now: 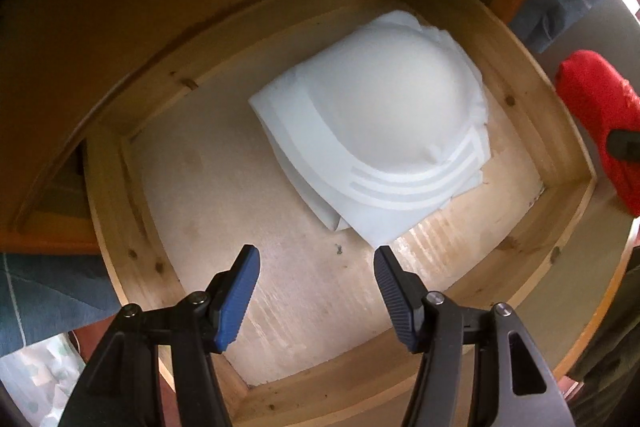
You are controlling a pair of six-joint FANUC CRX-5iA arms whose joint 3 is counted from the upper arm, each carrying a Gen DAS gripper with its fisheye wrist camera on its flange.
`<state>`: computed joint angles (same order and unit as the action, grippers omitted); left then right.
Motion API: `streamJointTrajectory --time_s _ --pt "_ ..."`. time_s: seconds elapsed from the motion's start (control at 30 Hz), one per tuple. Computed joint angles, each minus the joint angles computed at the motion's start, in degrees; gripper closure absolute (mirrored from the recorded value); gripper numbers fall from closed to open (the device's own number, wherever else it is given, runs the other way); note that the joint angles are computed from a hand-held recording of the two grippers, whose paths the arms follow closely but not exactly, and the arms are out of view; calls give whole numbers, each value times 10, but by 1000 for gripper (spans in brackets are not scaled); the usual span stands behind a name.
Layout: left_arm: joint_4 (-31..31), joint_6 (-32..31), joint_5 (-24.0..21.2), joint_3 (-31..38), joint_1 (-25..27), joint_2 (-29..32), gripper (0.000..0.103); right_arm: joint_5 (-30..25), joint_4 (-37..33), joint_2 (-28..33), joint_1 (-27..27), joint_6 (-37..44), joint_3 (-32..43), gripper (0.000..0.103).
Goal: Take underwear out of drawer
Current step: 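Close the left tool on the edge of the white bra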
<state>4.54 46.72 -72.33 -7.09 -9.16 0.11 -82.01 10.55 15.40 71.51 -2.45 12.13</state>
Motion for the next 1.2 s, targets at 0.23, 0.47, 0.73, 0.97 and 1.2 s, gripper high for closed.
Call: streamJointTrajectory --time_s 0.23,0.47,0.73,0.97,1.2 --pt "16 -38 -5 2 1 15 42 0 -7 2 -4 -1 4 76" --pt "-16 -62 -17 22 -19 37 42 7 -10 -2 -4 -9 -2 76" --pt "-13 -107 -21 41 -34 61 42 2 -15 1 -6 -9 5 76" --pt "12 -126 -3 66 -47 92 42 4 -18 -1 -7 -17 3 76" --pt "0 -149 16 68 -71 109 42 2 -25 2 -10 -20 9 76"
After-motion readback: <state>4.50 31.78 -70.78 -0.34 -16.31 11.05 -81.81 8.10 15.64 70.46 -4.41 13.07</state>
